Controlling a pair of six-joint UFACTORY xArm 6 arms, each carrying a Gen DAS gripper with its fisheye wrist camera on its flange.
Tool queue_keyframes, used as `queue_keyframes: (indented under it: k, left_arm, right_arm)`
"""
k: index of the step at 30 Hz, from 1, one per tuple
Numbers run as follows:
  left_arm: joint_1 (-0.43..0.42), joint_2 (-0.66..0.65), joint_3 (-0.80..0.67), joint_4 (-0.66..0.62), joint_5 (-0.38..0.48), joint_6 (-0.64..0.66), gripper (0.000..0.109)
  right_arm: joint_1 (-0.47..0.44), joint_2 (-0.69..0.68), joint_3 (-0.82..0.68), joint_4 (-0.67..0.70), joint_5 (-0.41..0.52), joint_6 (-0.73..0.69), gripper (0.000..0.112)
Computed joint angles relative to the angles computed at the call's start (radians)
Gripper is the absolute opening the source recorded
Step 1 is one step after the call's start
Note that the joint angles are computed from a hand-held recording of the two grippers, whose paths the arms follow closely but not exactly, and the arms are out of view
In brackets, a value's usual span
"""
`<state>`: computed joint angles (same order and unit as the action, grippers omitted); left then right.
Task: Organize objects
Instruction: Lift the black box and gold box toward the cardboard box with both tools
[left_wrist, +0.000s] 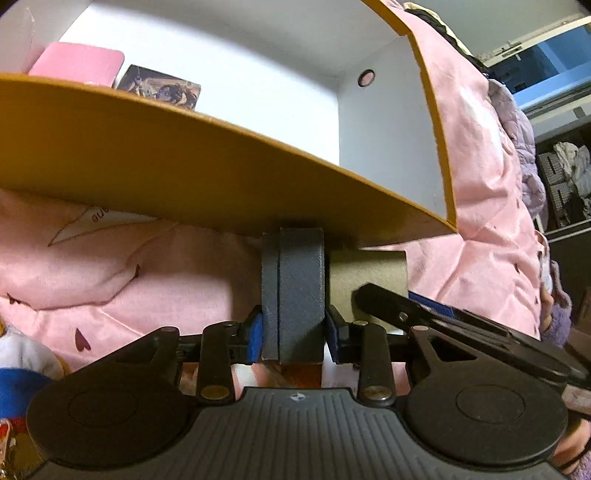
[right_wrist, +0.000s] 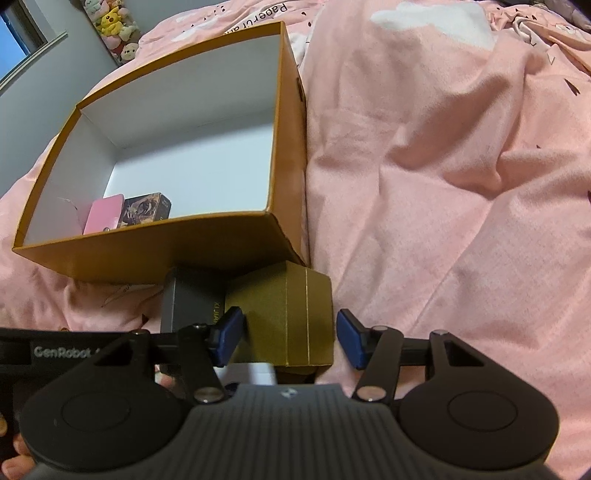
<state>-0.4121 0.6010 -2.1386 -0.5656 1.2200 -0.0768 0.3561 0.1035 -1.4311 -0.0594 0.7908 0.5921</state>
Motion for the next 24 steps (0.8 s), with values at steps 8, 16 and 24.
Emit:
queue_keyframes:
  k: [8,16,24]
  left_arm:
    - [-0.009,0.035,-0.068,0.071,0.019,0.009,0.043]
    - [-0.012,-0.008,-0.03,0.134,0.001,0.053,0.041]
    - [0.041,-0.078,0.062,0.082,-0.024,0.047,0.041]
  right_arm:
    - [-0.022,-0.004,0.008,0.061,-0.015,-0.007,0.059]
    - [0.049,0.023,-0.072,-0.099,0.059,-0.031,0.053]
    - [0.062,0.062,-0.115,-0.022,0.079,-0.086,0.053]
